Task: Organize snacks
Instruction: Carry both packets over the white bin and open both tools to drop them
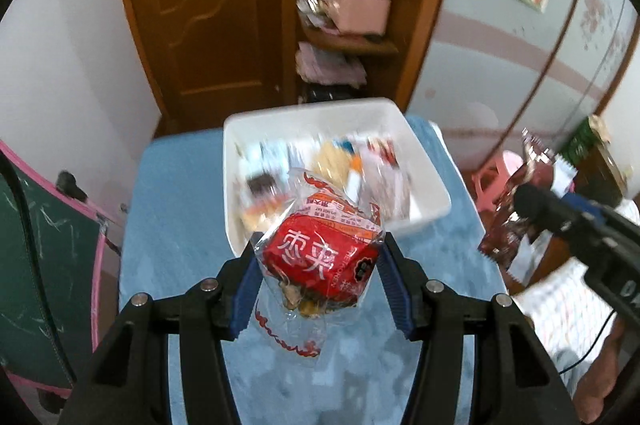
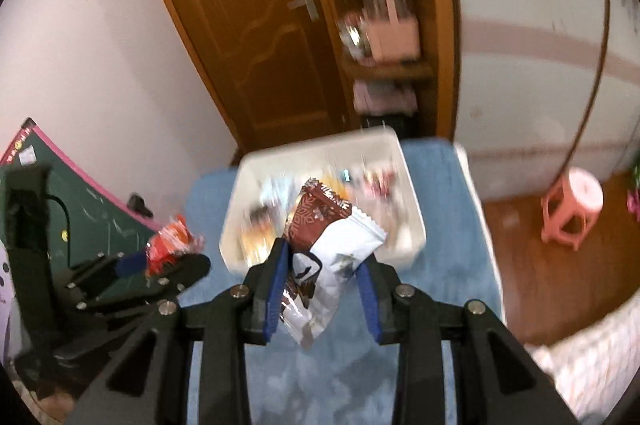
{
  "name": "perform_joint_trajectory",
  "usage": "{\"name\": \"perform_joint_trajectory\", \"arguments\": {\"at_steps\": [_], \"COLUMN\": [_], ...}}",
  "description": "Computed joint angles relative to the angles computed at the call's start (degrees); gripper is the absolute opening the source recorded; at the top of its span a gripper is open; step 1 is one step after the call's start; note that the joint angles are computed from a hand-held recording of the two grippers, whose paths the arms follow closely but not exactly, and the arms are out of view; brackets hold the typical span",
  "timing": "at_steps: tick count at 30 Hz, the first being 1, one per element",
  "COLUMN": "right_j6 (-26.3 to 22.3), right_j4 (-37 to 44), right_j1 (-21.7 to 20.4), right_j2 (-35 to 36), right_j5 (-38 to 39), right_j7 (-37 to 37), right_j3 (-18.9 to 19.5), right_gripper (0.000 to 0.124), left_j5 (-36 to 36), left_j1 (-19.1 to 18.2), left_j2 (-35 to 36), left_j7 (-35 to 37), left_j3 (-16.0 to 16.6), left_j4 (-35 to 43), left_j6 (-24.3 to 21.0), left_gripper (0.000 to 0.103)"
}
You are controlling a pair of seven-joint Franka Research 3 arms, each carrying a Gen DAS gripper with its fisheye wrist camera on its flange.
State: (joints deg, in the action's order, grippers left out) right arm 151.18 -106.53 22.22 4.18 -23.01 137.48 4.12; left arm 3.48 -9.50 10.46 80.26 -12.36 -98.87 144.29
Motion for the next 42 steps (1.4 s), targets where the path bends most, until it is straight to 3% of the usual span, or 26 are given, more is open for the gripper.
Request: {"name": "perform_joint_trajectory", "arguments": {"at_steps": [7,17,29,32,34,37,42], "right_j6": [-1.2,-5.6,-9.9,-11.8,-13.1,-12.6,-11.2], "right_j4": [11.7,23.4,30.4,32.8,34.1,32.9,29.7], "right_j1": [1.2,2.2,3.0,2.7,2.7,4.0,5.0], "right_j2": [8.5,20.1,26.6,28.4,29.4,28.9,26.8], "right_j5": [-2.6,5.2,9.6,11.0,11.9,10.3,8.1], "right_j7": [-0.9,-5.0,-8.4,-10.2,-11.1,-9.6,-6.3], "right_j3": [-2.7,-6.6,-8.3,-7.9,-7.8,-9.3,-10.2], "right_gripper": [0.034,0.034,0.035,0.036,0.052,0.066,0.072], "left_j5": [4.3,8.0,7.2,6.8,6.7,8.7,10.7], "left_j1": [-0.9,-2.4,-3.2,-3.1,-3.0,-3.6,-3.7], "left_j2": [7.6,22.1,28.3,28.6,28.2,26.8,24.9], "left_j7": [-3.1,-5.6,-4.2,-4.5,-5.2,-7.2,-7.7], "left_j3": [1.2,2.5,2.5,2.5,2.7,3.9,4.1], "left_j4": [11.8,30.4,37.0,37.3,36.4,33.9,31.2], "left_j6": [-1.3,-7.7,-9.8,-9.7,-8.6,-6.4,-6.1], "left_gripper": [0.054,0.054,0.055,0.069,0.089,0.092,0.092]}}
